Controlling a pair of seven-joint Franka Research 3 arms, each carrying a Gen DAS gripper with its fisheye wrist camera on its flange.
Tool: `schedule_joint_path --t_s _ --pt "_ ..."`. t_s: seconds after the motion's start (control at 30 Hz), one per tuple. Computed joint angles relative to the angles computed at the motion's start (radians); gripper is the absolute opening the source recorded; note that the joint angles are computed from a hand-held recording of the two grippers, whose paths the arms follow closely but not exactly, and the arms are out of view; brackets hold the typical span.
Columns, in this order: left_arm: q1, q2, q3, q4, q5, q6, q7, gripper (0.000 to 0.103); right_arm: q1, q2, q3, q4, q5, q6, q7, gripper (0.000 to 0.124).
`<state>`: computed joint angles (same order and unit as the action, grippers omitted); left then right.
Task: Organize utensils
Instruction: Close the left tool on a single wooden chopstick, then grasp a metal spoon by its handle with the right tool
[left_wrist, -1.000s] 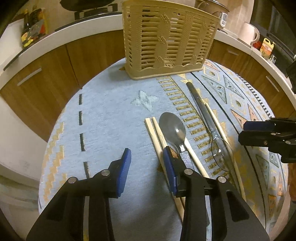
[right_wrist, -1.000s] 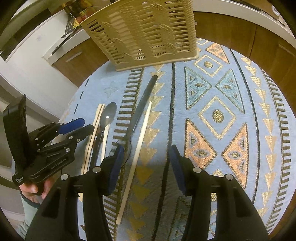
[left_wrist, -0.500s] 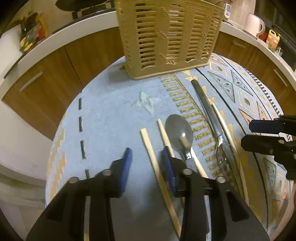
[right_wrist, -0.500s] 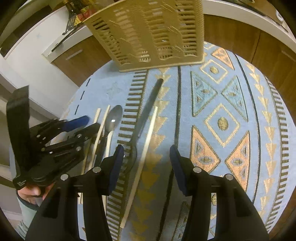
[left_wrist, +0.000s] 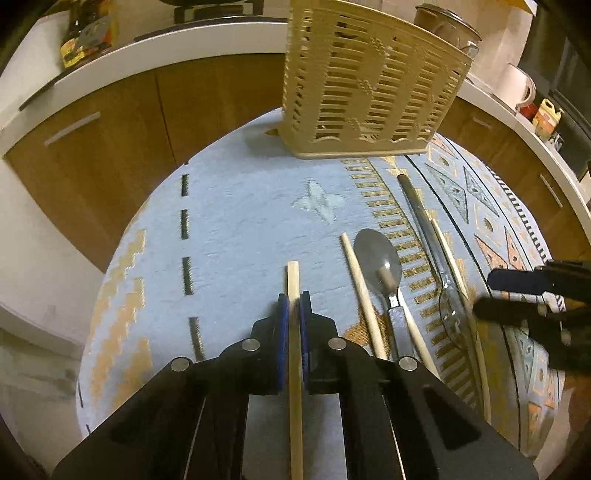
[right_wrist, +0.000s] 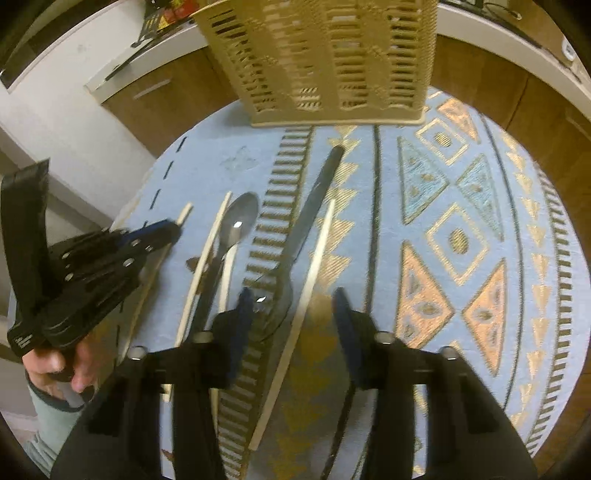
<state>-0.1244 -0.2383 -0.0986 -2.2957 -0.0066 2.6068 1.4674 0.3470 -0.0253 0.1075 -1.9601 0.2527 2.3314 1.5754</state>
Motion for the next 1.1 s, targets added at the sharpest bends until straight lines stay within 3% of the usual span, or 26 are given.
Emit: schedule_joint_path --t_s 0.17,0.33,0.47,0.6,0.7,0.97,1.1 --pt "-0.019 -0.002 0.032 -0.015 -0.096 0.027 0.073 0.004 -0.004 0.012 -0.006 0.029 0.102 -0.077 -0.062 0.037" --pt "-0.014 -0.011 0.022 -0.037 -0.094 0.06 0.08 0.004 0.021 0.011 0.018 0.027 -0.018 -0.05 0.009 0.037" --pt "-0.027 -0.017 0.035 -0.049 -0.127 0.074 0.101 0.004 0.026 0.016 0.013 0.045 0.019 -0.061 0.001 0.037" --pt "-0.047 -0.025 0.065 -0.06 -0.211 0.081 0.151 0.004 0.034 0.072 0.018 0.127 0.017 -0.06 -0.001 0.037" --pt "-0.043 -0.033 0.071 -0.064 -0.244 0.075 0.169 0.004 0.04 0.179 0.014 0.259 0.021 -0.147 0.05 0.037" --pt "-0.019 -0.064 0.089 -0.073 -0.249 0.07 0.179 0.004 0.12 0.346 -0.012 0.486 -0.201 -0.291 0.18 0.037" --pt "-0.017 -0.057 0.095 -0.069 -0.266 0.07 0.189 0.004 0.145 0.36 -0.019 0.502 -0.258 -0.295 0.192 0.036"
